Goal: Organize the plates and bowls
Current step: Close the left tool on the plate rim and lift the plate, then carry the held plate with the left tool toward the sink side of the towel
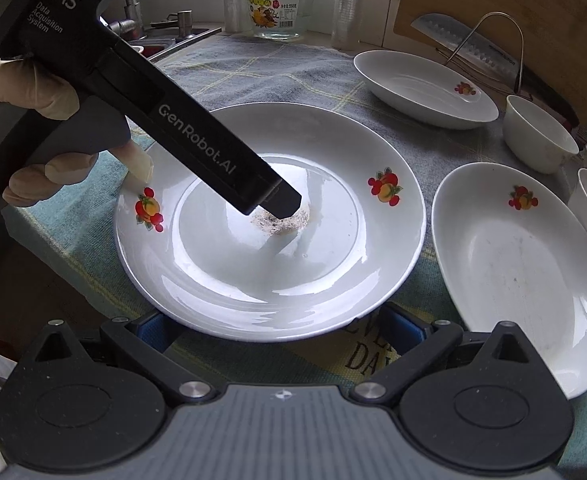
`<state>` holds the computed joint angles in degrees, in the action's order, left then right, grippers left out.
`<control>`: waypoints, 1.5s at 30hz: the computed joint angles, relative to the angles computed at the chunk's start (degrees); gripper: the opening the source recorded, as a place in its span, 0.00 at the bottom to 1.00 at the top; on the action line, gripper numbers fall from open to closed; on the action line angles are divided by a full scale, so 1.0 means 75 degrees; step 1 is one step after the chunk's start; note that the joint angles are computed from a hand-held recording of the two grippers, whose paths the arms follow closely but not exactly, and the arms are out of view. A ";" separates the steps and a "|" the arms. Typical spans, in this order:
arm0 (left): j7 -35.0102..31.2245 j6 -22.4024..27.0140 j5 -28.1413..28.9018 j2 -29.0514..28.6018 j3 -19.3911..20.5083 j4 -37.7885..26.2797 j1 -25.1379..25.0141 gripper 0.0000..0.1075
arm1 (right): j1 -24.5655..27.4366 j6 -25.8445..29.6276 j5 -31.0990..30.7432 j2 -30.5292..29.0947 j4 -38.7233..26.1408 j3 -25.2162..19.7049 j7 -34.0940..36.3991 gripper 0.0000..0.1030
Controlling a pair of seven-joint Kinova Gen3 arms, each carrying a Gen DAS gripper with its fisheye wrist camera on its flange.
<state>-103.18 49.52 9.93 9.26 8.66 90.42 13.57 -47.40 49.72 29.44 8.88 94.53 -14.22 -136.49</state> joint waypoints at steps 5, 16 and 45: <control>0.0400 0.0000 -0.0326 0.0029 -0.0034 -0.0045 0.0146 0.95 | 0.0015 -0.0085 0.0027 -0.0001 0.0032 0.0015 -0.0019 1.00; 0.0777 -0.1210 -0.0392 -0.0410 -0.0027 0.0880 0.0187 0.96 | 0.0069 -0.0305 0.0044 -0.0075 0.0184 0.0005 0.0072 1.00; -0.2546 0.3879 0.0919 0.1766 0.0027 -0.3174 -0.0783 0.88 | 0.0108 -0.1827 0.1947 -0.0500 0.1553 -0.0209 -0.1738 1.00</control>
